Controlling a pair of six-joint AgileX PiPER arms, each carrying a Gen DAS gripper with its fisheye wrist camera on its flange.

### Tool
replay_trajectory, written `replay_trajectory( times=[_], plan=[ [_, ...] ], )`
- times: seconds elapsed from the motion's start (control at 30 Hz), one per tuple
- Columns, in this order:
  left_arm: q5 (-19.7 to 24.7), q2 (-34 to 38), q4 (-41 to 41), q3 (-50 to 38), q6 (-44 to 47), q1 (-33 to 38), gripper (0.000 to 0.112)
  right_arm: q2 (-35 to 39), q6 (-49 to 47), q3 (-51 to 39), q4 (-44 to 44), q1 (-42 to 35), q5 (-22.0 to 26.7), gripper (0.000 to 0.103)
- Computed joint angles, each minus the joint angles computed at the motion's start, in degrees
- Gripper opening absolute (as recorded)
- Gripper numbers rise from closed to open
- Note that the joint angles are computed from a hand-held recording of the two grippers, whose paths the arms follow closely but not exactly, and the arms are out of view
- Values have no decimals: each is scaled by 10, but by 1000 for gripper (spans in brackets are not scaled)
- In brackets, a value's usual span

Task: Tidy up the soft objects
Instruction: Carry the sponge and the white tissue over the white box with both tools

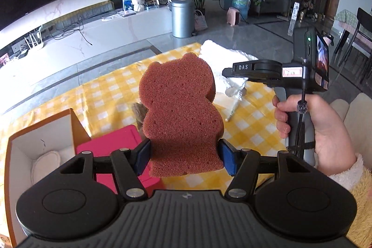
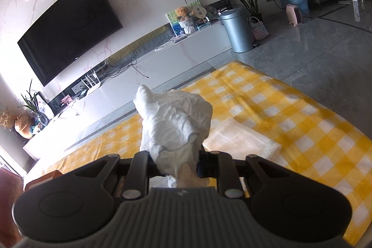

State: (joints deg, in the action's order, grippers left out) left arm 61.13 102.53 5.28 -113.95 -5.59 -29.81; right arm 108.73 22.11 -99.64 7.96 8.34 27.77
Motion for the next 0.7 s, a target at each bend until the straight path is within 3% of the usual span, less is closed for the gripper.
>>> replay_trajectory(
  times=[0.4,0.53,0.7],
  plan=[
    [-78,-101,-27,124,-18,108,71,-32,-64,-20,52,51,-19,19],
    [-82,-117,-80,132,-9,165,71,-34,-11,-58,-63,104,-6,19],
    [-111,-133,-145,160,28,225,71,-33,-4,-89,-126,159,-7,19]
  ],
)
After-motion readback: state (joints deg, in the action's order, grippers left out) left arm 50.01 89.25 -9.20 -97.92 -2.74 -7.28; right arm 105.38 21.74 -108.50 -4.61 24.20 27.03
